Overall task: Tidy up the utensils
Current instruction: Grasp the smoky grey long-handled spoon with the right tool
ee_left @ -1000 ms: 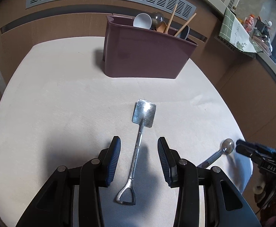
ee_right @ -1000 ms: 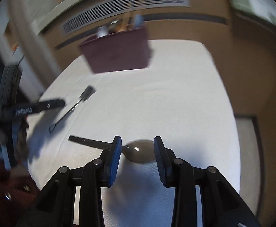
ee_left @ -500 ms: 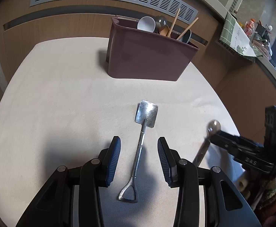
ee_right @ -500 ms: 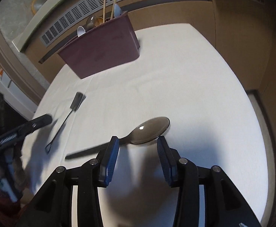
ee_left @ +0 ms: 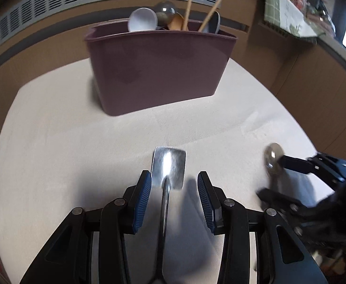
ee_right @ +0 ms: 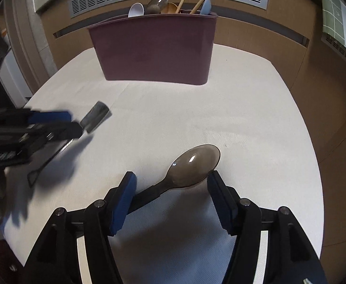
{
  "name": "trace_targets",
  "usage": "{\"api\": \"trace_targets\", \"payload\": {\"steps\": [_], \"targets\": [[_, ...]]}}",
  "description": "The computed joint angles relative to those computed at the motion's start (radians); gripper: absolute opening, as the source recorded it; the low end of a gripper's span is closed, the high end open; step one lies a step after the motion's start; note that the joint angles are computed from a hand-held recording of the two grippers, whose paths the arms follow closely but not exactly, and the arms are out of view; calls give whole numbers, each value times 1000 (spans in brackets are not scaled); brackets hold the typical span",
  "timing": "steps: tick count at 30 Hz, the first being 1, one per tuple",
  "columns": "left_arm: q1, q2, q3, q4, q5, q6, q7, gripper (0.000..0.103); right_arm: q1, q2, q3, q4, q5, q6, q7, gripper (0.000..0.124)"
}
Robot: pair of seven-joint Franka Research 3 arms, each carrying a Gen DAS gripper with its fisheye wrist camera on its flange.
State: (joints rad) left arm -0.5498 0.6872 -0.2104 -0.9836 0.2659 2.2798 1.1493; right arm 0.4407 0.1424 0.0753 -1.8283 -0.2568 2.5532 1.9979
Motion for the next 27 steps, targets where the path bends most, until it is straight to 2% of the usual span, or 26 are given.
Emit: {"api": "trace_targets", "payload": {"steps": [2, 4, 9, 13, 15, 16, 18, 21, 24, 27], "targets": [[-32, 69, 23, 117, 32, -74, 19, 42, -1, -28, 1, -39, 0, 12, 10, 59], [-42, 84, 37, 140, 43, -93, 18, 42, -6, -39, 7, -51, 6, 11, -1, 59], [-16, -38, 50, -62, 76, -24, -42, 42, -26, -46, 26, -37, 100, -47, -181, 60], [40, -146, 26, -236, 67, 44, -101, 42, -33, -73, 26, -73, 121, -30, -218, 56], [80, -209, 2, -334, 35, 108, -127, 42, -37, -95, 23, -93, 113, -20, -181, 41], [100, -237, -13, -378, 10, 140, -133, 42, -42, -110, 23, -106, 132, -10, -173, 40], [139, -292, -41, -468, -47, 208, -140, 42, -54, -134, 24, -129, 154, 7, -141, 42], [167, -346, -65, -556, -96, 262, -137, 42, -69, -164, 30, -153, 160, -16, -28, 42], [165, -366, -67, -588, -99, 274, -153, 42, -75, -138, 36, -128, 246, -57, 5, 43], [158, -378, -63, -605, -86, 276, -179, 42, -67, -89, 36, -75, 186, -53, 75, 44]]}}
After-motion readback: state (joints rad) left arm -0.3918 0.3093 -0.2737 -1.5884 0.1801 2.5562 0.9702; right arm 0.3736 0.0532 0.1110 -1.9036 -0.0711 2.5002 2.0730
